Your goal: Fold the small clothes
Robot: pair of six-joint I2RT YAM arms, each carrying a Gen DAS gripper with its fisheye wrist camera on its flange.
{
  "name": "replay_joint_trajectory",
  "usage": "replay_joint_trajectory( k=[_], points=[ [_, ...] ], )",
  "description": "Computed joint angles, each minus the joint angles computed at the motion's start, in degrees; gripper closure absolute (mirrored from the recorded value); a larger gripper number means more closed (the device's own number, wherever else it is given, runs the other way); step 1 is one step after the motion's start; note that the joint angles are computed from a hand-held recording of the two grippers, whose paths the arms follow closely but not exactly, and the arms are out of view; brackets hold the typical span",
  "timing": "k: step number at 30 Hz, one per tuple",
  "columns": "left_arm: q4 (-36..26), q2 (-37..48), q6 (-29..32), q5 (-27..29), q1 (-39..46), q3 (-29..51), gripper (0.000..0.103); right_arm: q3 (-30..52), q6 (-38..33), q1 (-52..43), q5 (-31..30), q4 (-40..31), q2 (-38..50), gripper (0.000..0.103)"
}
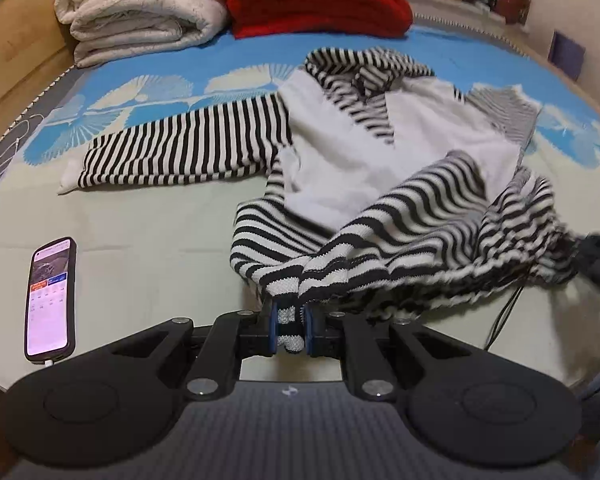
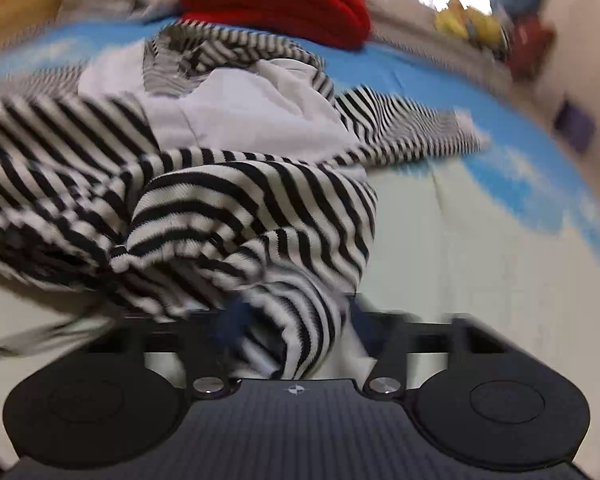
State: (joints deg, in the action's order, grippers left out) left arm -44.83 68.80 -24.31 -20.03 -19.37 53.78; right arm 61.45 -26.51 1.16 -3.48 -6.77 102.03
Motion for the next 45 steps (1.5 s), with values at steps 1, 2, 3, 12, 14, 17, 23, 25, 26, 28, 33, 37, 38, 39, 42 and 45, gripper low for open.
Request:
replay_joint_trajectory(
  k=[1, 2, 3, 12, 14, 17, 23, 25, 26, 28, 33, 37, 38, 39, 42, 45],
  points=[
    [-0.11, -0.09, 0.35, -0.05, -0.06, -0.35, 0.090, 1.11, 1.06, -0.94, -1.31, -2.36, -0.65, 0.098],
    [-0.25, -0.67, 0.68, 0.39, -0.12, -0.83, 0.090, 2.89, 1.55, -3.04, -3.80, -7.32, -2.18, 0.098],
    [-0.30, -1.73, 1.06, 1.41, -0.38, -1.64, 0.089, 3.87, 1.16, -4.61, -4.54, -11.04, -3.68, 0.098],
    [-0.37, 0.75, 1.28, 4.65, -10.45, -9.81, 0.087, -3.91, -14.37, -19.56, -9.11, -26.95, -13.84, 0.098],
    [-0.45, 0.38, 2.61, 6.66, -9.88, -11.33, 0.081, -5.96, -12.92, -18.87, -8.01, -24.36, -13.65, 0.098],
    [-1.54, -7.83, 6.76, 10.72, -8.09, -13.44, 0.055, -5.55, -16.44, -17.97, -6.08, -25.60, -14.11, 0.083],
    [-0.90, -20.79, 7.52, 13.59, -1.25, -14.61, 0.020, 4.38, -15.92, -24.53, -15.01, -37.35, -16.53, 0.045],
    [1.41, -18.76, 6.28, 14.40, 2.84, -13.74, 0.020, 6.19, -13.65, -24.35, -20.51, -38.27, -16.24, 0.045],
    [3.04, -17.03, 5.37, 14.06, 4.66, -13.46, 0.020, 6.65, -11.86, -23.03, -22.67, -37.99, -15.57, 0.045],
    [6.70, -13.02, 2.56, 12.48, 7.34, -13.29, 0.020, 5.80, -7.09, -18.48, -22.60, -33.96, -13.81, 0.045],
    [11.94, -0.32, -1.34, 15.31, 10.09, -12.55, 0.020, 3.98, -0.07, -7.15, -12.46, -23.91, -5.55, 0.080],
    [13.59, 2.24, -0.46, 13.05, 6.40, -13.41, 0.019, 2.87, -3.59, -10.00, -12.07, -23.61, -8.10, 0.101],
    [13.93, 2.51, -0.08, 12.42, 5.95, -13.55, 0.018, 4.52, -2.82, -12.52, -12.40, -24.33, -8.05, 0.101],
    [14.24, 2.38, -0.17, 12.52, 5.83, -13.99, 0.017, 6.77, -2.27, -15.44, -12.06, -24.95, -7.05, 0.101],
    [15.47, 3.17, -0.54, 13.24, 6.20, -14.15, 0.014, 18.40, 1.75, -22.01, -9.81, -34.00, 3.54, 0.100],
    [16.00, 5.34, -1.50, 13.43, 5.66, -12.87, 0.014, 24.60, 5.86, -23.80, -12.49, -39.90, 8.59, 0.099]
  ],
)
